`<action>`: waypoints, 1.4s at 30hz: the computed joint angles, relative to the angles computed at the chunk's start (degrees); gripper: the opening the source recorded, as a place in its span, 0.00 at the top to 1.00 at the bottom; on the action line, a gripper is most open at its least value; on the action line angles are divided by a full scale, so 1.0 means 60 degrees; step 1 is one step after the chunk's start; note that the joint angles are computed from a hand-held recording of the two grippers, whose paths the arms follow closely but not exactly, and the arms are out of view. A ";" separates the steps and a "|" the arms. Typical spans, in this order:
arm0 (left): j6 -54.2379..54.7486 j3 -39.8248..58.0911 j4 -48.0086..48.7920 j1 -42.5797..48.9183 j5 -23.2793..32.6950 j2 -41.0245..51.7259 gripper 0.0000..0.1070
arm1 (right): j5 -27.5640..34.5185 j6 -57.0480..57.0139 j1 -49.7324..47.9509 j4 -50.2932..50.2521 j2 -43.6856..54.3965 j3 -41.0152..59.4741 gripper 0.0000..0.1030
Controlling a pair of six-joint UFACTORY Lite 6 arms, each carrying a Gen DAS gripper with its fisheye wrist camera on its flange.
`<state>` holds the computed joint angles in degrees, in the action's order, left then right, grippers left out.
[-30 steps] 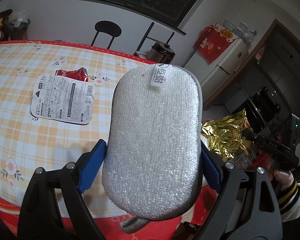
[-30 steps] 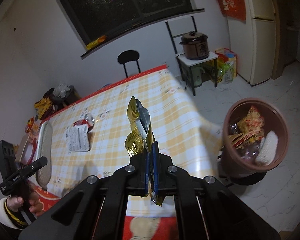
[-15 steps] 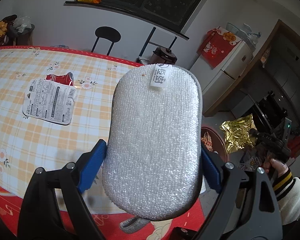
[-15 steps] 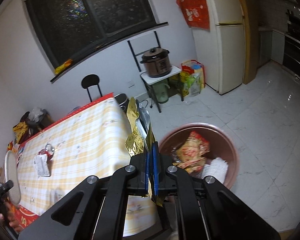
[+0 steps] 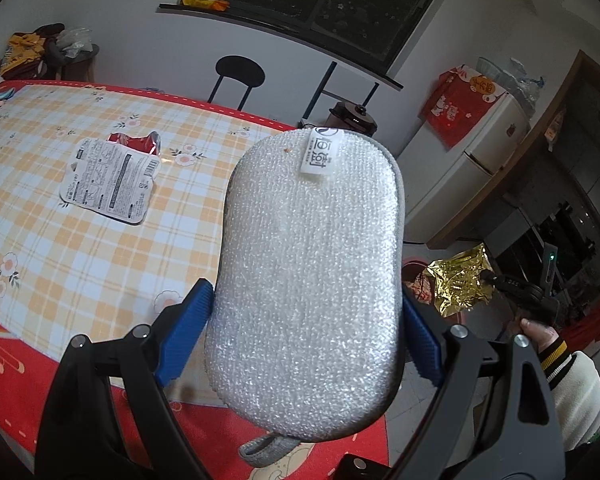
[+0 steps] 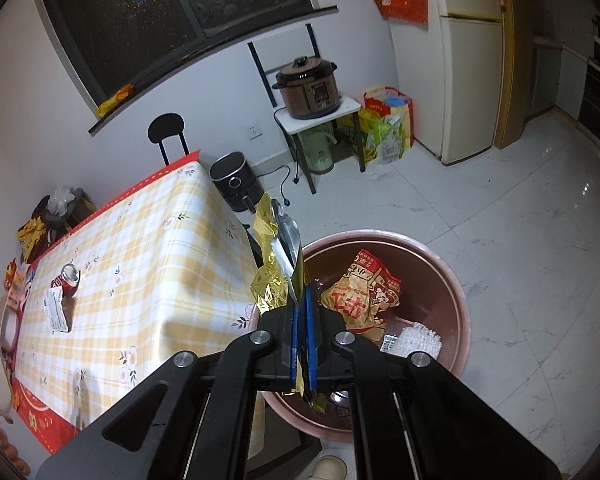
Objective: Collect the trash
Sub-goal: 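Carry the gold foil with the right gripper over the brown bin and open it, then move the white sponge over the bin and open the left gripper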
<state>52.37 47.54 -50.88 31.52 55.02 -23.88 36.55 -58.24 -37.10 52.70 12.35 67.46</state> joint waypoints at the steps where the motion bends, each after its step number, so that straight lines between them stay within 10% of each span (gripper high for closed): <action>1: -0.0032 0.0019 0.0046 0.0005 -0.0021 -0.0008 0.19 | -0.0027 0.0080 0.0071 -0.0043 0.0154 0.0091 0.76; 3: -0.0184 0.0066 0.0172 -0.0098 -0.0080 -0.0087 0.19 | -0.0338 0.0440 0.0225 -0.0224 0.0311 0.0142 0.37; 10: -0.0587 0.0620 0.0380 -0.1088 -0.0316 0.0135 0.19 | -0.0268 -0.0414 -0.0296 0.0935 -0.0805 -0.0558 0.05; 26: -0.2566 0.3154 0.1062 -0.7489 -0.3048 0.3085 0.19 | 0.2154 -0.0844 -0.3689 0.0449 -0.3934 -0.1235 0.05; 42: -0.5315 1.0726 0.3596 -1.1918 -0.3805 1.1020 0.19 | 0.3727 -0.2778 -0.8491 0.0216 -0.3096 -0.0920 0.05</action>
